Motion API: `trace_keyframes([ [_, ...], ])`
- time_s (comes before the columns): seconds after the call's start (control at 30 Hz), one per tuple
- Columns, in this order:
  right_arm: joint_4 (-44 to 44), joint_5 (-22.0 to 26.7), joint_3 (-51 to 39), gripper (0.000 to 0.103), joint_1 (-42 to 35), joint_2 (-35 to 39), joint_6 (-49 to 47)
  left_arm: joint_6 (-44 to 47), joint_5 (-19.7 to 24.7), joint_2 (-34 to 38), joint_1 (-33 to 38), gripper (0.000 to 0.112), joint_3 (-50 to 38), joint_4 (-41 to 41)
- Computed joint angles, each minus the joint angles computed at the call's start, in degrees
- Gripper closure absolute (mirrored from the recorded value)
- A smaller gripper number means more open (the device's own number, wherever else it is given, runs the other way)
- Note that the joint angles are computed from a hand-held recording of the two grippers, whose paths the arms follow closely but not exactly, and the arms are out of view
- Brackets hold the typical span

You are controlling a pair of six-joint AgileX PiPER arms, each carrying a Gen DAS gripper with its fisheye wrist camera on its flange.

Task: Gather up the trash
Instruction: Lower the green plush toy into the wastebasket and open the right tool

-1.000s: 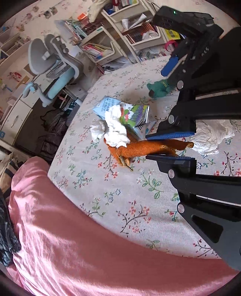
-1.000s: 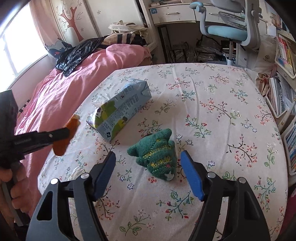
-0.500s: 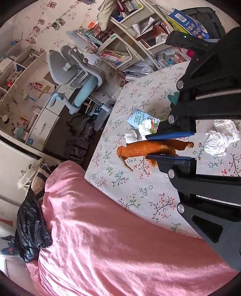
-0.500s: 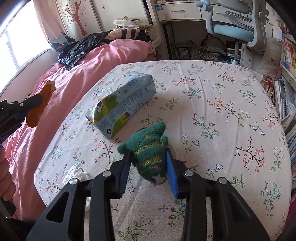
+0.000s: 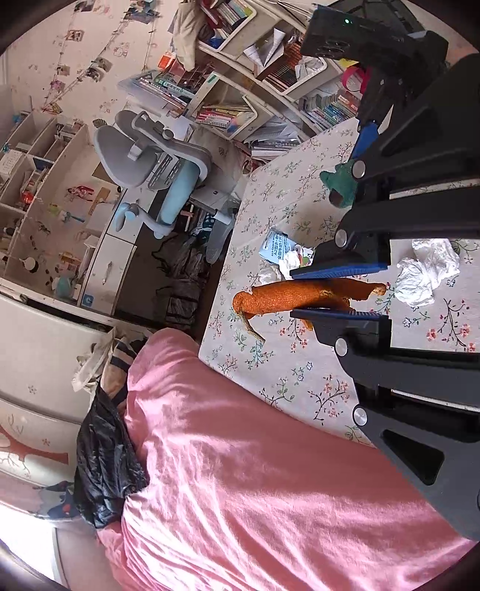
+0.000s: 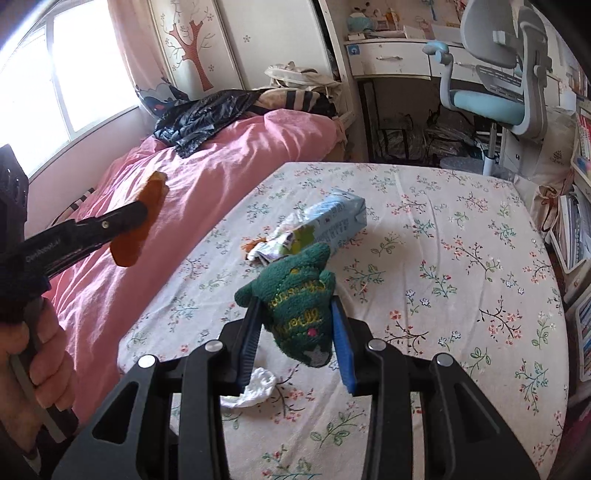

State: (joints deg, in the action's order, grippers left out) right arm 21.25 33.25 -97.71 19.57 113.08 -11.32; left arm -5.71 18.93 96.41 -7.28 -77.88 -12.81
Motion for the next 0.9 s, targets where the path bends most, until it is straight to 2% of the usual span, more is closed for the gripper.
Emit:
trace_keyframes([
  [0.1, -0.13, -1.51, 3.15, 0.066, 1.3, -2.49, -0.39, -3.32, -1.26, -2.85, -1.15, 0.098, 3.38, 4.44],
  [0.3, 1.08, -4.46, 10.7, 0.066, 2.65, -7.41, -0.72, -2.21, -2.0, -7.6, -1.72, 0.098, 8.96, 2.84],
  [0.57, 2.56, -7.73, 21.48, 0.066, 5.68, -14.37, -1.42, -7.27, -2.74, -12.54, -4.0, 0.098, 14.83, 7.54],
  [0.9, 3.31, -9.28, 34.91, 0.066, 11.82, -21.5, -0.5, -13.42, -2.88, -17.27, -6.53, 0.098, 20.7, 12.69],
])
